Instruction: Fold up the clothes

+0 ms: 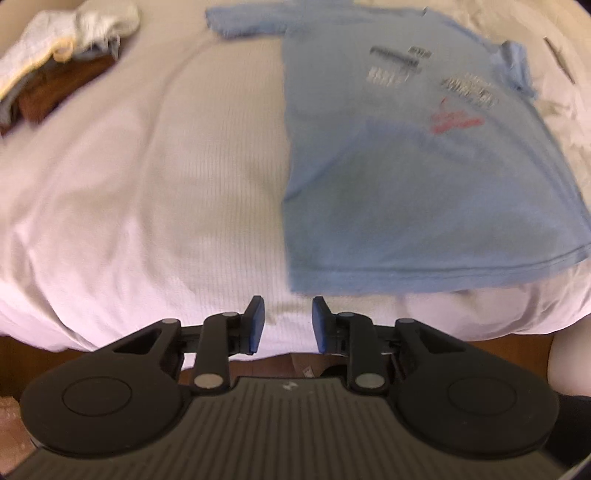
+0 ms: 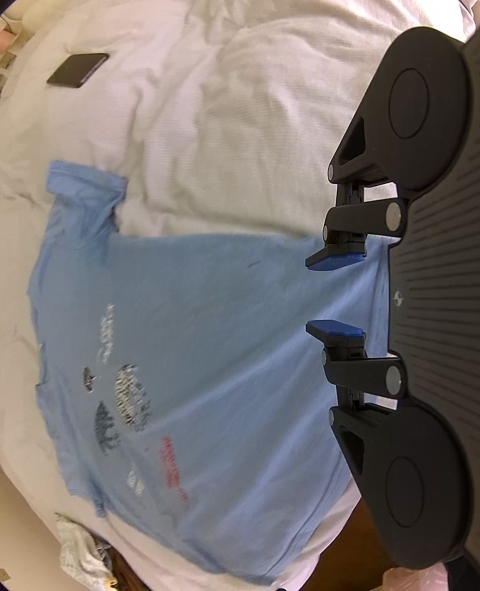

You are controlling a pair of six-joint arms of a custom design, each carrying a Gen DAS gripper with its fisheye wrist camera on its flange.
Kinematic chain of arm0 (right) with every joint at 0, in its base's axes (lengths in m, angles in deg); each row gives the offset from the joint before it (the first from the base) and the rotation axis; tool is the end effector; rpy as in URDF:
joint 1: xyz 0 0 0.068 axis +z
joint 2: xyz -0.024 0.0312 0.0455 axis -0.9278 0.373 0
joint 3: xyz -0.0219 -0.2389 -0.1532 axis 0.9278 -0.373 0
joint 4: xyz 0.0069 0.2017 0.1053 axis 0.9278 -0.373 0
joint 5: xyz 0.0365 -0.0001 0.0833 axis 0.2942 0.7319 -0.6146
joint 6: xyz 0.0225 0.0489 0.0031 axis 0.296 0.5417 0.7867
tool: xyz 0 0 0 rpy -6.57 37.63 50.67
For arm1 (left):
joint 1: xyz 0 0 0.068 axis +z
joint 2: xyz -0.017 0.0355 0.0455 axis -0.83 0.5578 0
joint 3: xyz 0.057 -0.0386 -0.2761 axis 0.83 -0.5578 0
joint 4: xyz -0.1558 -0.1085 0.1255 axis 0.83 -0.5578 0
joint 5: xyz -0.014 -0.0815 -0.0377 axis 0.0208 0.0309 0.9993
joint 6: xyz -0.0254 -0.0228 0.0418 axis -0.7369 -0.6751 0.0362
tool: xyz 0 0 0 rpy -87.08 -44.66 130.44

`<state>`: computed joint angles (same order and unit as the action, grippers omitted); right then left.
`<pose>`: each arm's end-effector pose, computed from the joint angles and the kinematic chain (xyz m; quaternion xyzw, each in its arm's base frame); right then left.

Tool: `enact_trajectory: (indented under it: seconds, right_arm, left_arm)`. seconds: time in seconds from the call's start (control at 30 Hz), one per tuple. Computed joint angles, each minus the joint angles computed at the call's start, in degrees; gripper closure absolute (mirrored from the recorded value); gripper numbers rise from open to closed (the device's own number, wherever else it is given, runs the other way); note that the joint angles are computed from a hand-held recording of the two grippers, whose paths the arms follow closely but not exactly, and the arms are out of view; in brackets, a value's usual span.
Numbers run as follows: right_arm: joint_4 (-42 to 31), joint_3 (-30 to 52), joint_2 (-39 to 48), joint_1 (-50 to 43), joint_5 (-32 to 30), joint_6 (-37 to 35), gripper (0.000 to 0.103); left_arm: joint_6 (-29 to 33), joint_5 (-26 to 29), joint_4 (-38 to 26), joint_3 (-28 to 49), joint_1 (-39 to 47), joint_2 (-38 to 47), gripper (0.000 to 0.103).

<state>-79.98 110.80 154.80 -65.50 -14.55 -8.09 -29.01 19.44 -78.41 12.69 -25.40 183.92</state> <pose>0.4055 0.0248 0.1903 -0.2222 0.9582 0.0620 0.1694 0.2317 0.1333 0.1879 -0.1199 0.9788 0.0161 0.1652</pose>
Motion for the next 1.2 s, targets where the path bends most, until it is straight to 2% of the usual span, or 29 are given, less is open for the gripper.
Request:
enact_trajectory:
  seconds: [0.07, 0.13, 0.17, 0.23, 0.27, 0.33, 0.4, 0.63, 0.73, 1.03, 1.2]
  right_arm:
    - [-1.55, 1.71, -0.84, 1.14, 0.44, 1.76, 0.058]
    - [-3.81, 4.36, -1.43, 2.13, 0.38, 2.85, 0.044]
    - [-5.00, 5.83, -1.65, 2.62, 0.36, 3.39, 0.041]
    - [-7.89, 8.90, -2.26, 3.46, 0.00, 4.10, 0.027]
    - [-9.18, 10.13, -2.60, 3.69, -0.32, 4.62, 0.024]
    - [-11.79, 12.69, -3.17, 4.15, -0.98, 5.69, 0.013]
    - [-14.13, 14.26, -4.23, 4.51, -1.46, 6.56, 0.007]
    - [-24.27, 19.56, -6.78, 3.90, -2.10, 8.16, 0.003]
    - [-25.16, 18.70, -9.45, 3.79, 0.02, 8.42, 0.003]
    - [-24.82, 11.13, -18.41, 4.63, 5.07, 10.90, 0.003]
    - [-24.46, 6.40, -23.50, 6.79, 6.31, 11.95, 0.002]
  left_arm:
    - [-0.19, -0.03, -3.74, 3.17, -0.91, -1.66, 0.070]
    - [-2.32, -0.28, -7.20, 6.37, -3.44, -3.27, 0.056]
    - [-3.40, -0.54, -8.54, 7.74, -4.70, -3.93, 0.052]
    - [-5.68, -0.87, -11.94, 10.84, -7.24, -5.29, 0.029]
    - [-7.02, -1.02, -13.69, 12.75, -8.32, -5.57, 0.025]
    - [-10.42, -1.60, -16.53, 15.95, -10.91, -6.73, 0.008]
    - [-13.94, -2.75, -18.38, 18.02, -13.72, -8.37, 0.001]
    - [-24.74, -10.20, -26.71, 25.84, -25.27, -10.85, 0.001]
    - [-26.94, -10.36, -30.02, 28.59, -27.46, -10.67, 0.001]
    - [-25.13, -7.60, -30.28, 27.36, -29.29, -12.92, 0.001]
    - [-22.17, -6.49, -31.04, 25.68, -27.93, -15.26, 0.001]
